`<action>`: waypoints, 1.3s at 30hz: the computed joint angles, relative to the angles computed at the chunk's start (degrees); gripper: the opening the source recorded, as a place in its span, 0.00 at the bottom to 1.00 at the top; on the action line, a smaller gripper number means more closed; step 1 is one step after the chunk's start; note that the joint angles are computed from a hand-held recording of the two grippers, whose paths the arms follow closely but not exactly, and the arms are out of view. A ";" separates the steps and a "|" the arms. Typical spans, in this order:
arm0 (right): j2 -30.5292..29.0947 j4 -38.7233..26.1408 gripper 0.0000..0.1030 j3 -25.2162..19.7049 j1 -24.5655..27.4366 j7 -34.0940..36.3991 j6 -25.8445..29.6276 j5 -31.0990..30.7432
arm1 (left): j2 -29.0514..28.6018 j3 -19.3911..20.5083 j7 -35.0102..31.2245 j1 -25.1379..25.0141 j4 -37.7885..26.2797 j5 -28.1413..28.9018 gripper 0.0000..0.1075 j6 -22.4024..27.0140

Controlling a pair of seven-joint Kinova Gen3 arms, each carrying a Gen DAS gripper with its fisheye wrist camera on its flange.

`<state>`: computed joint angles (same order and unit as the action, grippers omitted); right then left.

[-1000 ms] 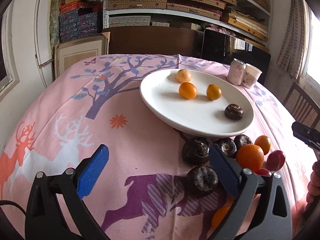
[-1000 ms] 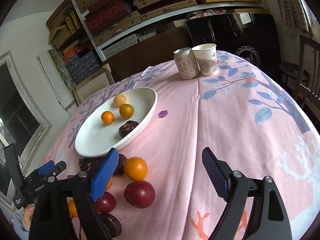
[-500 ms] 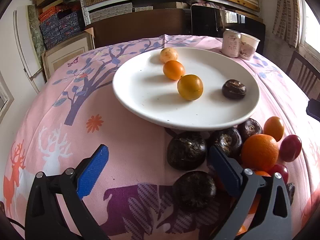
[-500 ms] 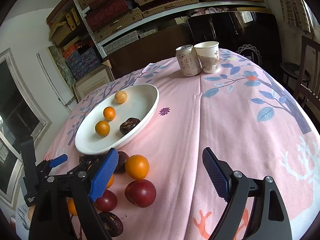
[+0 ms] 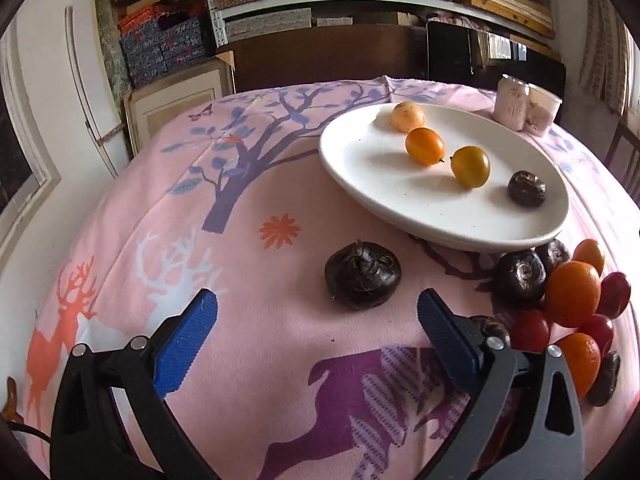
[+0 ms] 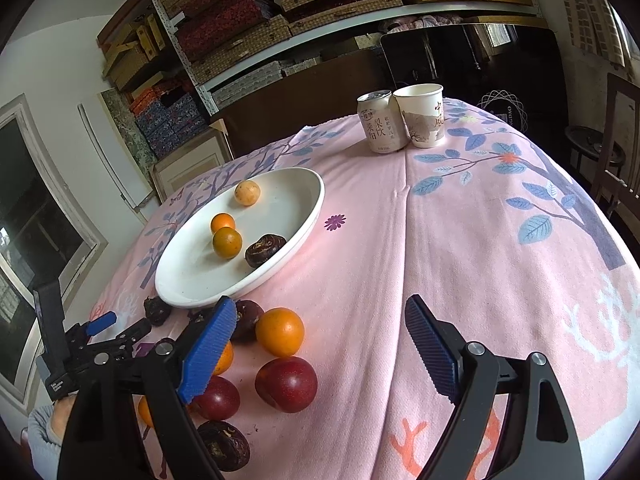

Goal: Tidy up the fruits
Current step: 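Grasp a dark brown fruit with the left tool while the right tool grasps a red plum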

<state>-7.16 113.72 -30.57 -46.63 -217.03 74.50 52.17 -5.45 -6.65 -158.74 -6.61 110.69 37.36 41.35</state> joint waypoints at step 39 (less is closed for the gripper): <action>4.02 -2.02 0.39 4.63 -2.33 15.76 -9.62 -7.07 | 7.69 3.93 1.18 -4.70 -8.00 0.84 0.43 14.60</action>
